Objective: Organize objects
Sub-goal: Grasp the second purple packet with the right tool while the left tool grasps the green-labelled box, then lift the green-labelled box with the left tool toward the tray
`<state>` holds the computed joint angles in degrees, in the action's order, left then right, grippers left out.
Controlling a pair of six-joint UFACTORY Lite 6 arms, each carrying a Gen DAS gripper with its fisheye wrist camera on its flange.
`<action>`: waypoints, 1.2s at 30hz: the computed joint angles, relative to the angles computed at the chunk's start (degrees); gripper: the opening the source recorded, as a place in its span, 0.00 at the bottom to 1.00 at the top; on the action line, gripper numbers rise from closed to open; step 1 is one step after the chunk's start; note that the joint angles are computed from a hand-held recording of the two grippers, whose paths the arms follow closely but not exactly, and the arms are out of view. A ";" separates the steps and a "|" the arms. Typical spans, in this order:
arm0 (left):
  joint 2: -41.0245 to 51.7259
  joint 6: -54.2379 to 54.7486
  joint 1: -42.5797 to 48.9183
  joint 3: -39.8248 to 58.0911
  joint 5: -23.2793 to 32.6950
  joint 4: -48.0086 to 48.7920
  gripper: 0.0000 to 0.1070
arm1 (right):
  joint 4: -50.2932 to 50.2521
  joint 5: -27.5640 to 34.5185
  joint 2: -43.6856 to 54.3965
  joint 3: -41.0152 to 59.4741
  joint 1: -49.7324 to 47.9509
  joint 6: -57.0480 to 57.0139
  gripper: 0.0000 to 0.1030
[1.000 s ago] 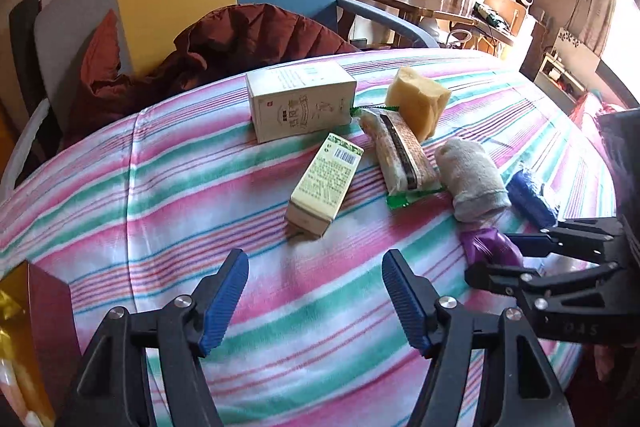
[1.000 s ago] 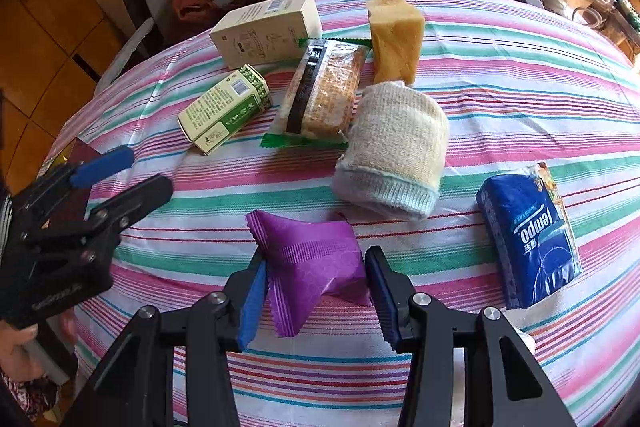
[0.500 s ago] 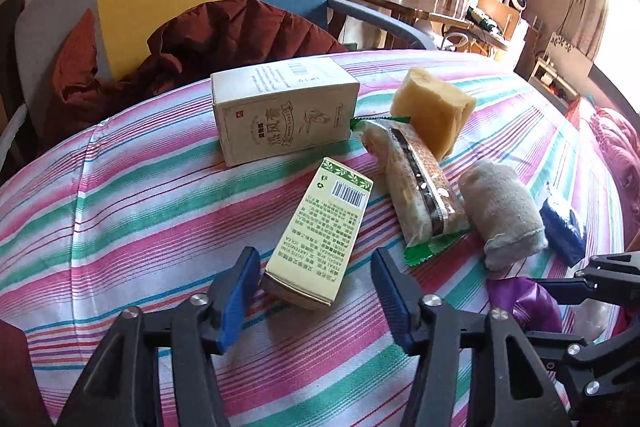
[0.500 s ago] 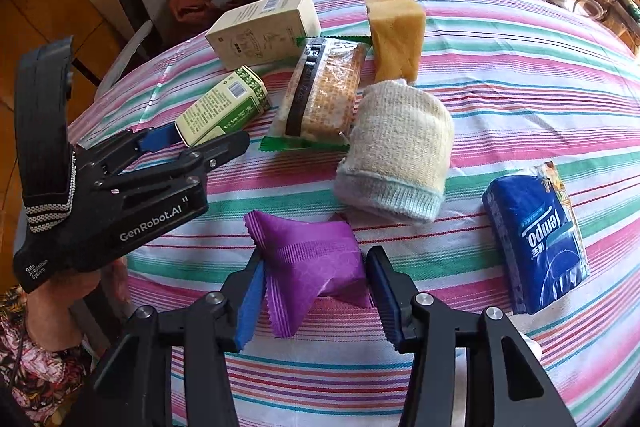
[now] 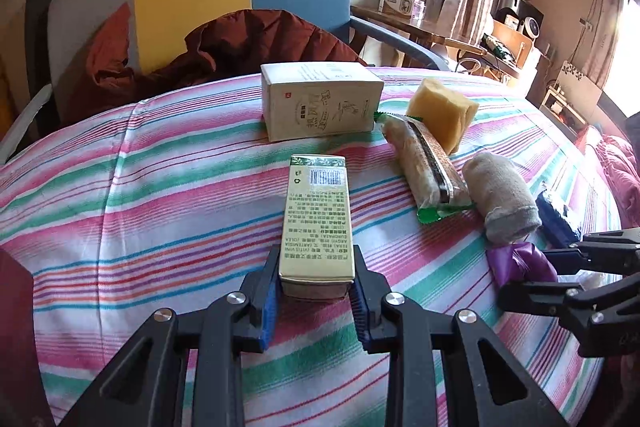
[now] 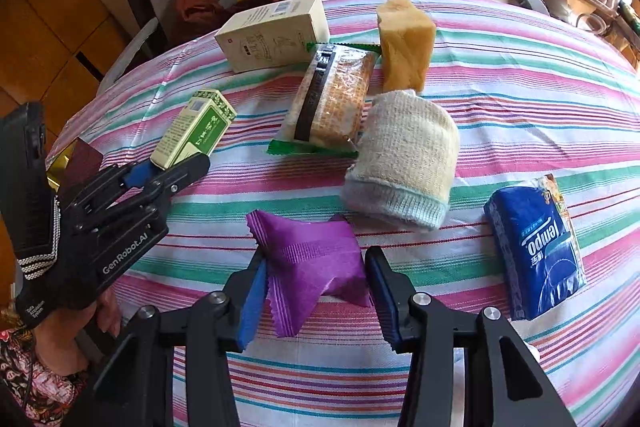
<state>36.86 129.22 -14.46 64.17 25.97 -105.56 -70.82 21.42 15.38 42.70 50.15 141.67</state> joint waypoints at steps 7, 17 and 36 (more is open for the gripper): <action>-5.32 4.84 8.82 -9.61 6.13 -3.10 0.28 | 4.38 3.51 1.60 3.16 1.33 -7.69 0.46; -11.50 9.85 15.04 -19.41 10.58 -3.28 0.28 | 6.39 7.40 3.98 7.28 4.44 -13.30 0.46; -29.10 0.74 42.55 -30.69 29.75 24.92 0.28 | 8.14 9.98 6.77 11.07 5.70 -17.54 0.46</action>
